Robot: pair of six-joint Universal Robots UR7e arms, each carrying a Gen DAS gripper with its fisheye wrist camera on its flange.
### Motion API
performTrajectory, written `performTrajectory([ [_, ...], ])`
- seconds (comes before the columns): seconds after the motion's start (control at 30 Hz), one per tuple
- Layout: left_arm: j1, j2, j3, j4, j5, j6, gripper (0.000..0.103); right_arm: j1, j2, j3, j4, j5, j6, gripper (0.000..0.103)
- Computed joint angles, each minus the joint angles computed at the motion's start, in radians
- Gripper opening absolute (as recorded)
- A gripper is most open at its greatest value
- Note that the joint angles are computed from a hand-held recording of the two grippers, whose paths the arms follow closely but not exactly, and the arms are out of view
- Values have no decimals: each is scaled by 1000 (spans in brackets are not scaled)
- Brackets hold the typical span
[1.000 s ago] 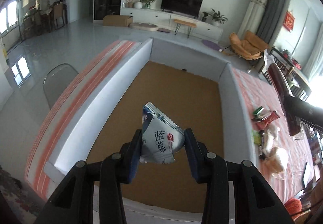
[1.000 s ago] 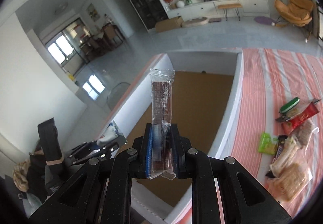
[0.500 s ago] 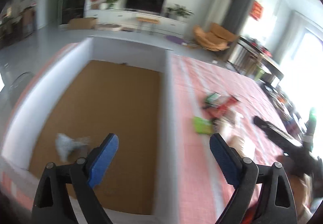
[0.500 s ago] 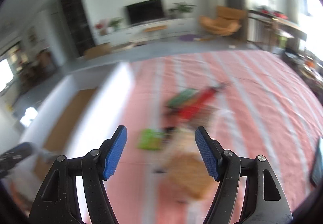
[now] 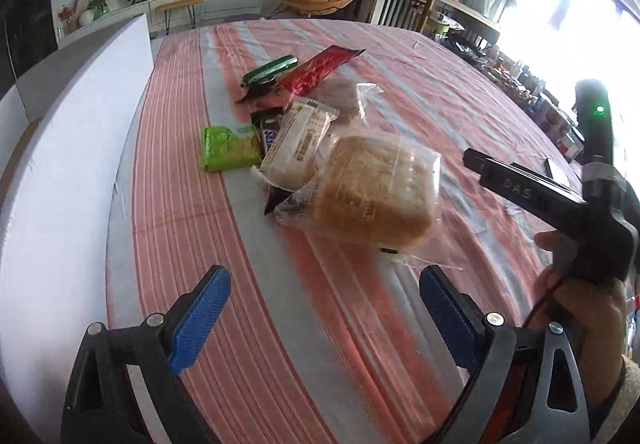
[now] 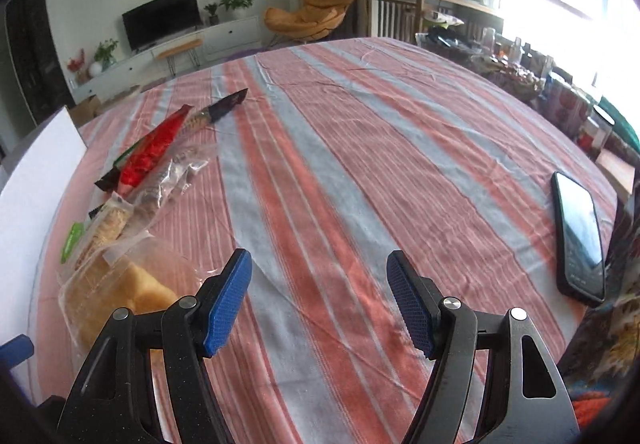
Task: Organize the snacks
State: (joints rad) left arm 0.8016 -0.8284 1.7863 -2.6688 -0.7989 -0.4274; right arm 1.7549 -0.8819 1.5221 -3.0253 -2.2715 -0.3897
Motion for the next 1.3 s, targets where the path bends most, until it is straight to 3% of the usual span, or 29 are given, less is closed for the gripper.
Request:
performTrajectory([
  [0.2, 31, 67, -15, -49, 54, 12, 95, 3, -11, 43, -11, -39, 22, 73],
  [0.37, 34, 97, -25, -115, 122, 98, 95, -5, -18, 55, 6, -48, 60, 73],
  [0.53, 37, 91, -12, -147, 113, 117, 98, -12, -15, 56, 32, -53, 78, 73],
  [0.7, 24, 92, -22, -80, 133, 96, 102, -24, -25, 53, 89, -47, 129, 73],
  [1.07, 23, 101, -35, -56, 145, 93, 103, -19, -11, 44, 88, -74, 94, 83],
  [1.3, 24, 101, -35, -57, 145, 94, 103, -20, -12, 44, 88, -74, 94, 83],
])
